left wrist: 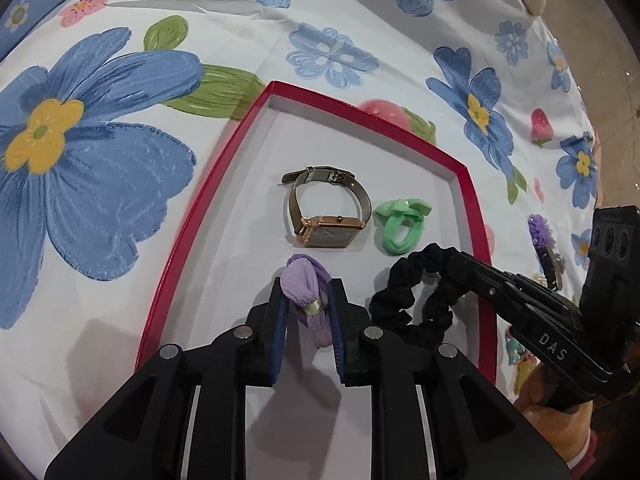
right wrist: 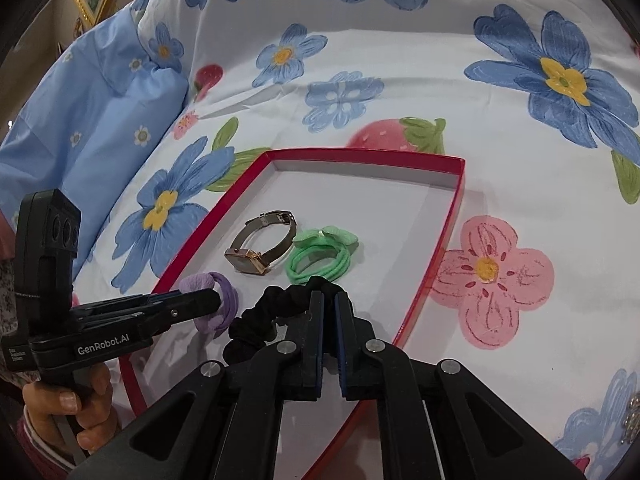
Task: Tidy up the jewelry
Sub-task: 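Carry the hair tie and scrunchie into the tray and open both tools, then move both open tools back over the remaining jewelry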
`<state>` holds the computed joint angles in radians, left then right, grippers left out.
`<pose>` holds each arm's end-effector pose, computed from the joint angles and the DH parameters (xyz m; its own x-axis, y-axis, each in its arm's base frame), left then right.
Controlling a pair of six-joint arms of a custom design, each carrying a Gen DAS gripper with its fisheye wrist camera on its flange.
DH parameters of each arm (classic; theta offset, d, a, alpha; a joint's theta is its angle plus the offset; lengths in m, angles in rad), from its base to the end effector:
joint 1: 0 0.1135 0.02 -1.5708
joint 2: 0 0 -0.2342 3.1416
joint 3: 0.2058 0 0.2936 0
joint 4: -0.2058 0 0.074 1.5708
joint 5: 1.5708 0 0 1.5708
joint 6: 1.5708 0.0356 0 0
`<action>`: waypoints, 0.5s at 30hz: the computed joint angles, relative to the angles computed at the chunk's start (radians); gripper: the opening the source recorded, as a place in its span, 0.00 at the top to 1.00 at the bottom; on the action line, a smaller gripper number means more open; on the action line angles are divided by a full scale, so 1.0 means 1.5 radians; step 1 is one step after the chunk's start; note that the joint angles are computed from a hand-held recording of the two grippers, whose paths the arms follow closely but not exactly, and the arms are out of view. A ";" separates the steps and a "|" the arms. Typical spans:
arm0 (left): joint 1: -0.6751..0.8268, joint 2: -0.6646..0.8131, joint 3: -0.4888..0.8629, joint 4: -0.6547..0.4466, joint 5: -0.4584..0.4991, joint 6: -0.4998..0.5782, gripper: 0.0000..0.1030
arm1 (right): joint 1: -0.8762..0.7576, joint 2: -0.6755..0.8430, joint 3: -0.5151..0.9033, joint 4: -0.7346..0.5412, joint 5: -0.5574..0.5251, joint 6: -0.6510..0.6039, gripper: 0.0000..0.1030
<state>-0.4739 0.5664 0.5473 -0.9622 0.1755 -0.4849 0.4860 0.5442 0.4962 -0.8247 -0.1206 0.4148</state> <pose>0.1498 -0.0838 0.2030 -0.9041 -0.0521 -0.4242 0.1292 0.9128 -0.3875 0.1570 0.0878 0.1971 -0.8344 0.0117 -0.5511 -0.2140 0.9145 0.3434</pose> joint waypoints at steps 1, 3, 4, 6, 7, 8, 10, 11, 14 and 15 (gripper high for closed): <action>-0.002 0.000 0.001 -0.003 -0.005 -0.001 0.81 | 0.003 0.005 0.003 0.001 0.002 0.000 0.91; -0.002 0.002 0.003 -0.003 -0.007 0.000 0.80 | 0.003 0.006 0.004 0.000 0.004 -0.002 0.90; -0.005 0.002 0.005 -0.008 -0.012 -0.001 0.77 | 0.004 0.008 0.006 0.000 0.003 -0.001 0.90; -0.012 0.000 0.010 -0.015 -0.024 -0.003 0.70 | 0.003 0.002 0.005 -0.002 0.002 0.002 0.89; -0.017 -0.002 0.012 -0.020 -0.033 -0.005 0.66 | 0.002 -0.001 0.006 -0.005 0.001 0.004 0.84; -0.021 -0.005 0.015 -0.026 -0.041 -0.007 0.65 | -0.001 -0.010 0.005 -0.008 -0.005 0.006 0.78; -0.026 -0.009 0.020 -0.035 -0.052 -0.012 0.58 | 0.000 -0.030 0.005 -0.019 -0.003 0.009 0.70; -0.029 -0.015 0.022 -0.042 -0.056 -0.015 0.58 | 0.003 -0.040 0.006 -0.026 -0.001 0.010 0.69; -0.037 -0.031 0.032 -0.066 -0.074 -0.030 0.47 | 0.005 -0.076 0.012 -0.054 0.002 0.014 0.69; -0.041 -0.044 0.034 -0.074 -0.080 -0.037 0.45 | 0.006 -0.099 0.014 -0.070 0.006 0.018 0.69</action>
<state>-0.5360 0.5007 0.5985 -1.0727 0.0560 -0.5400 0.4947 0.3962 0.5166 -0.9293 -0.1122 0.4418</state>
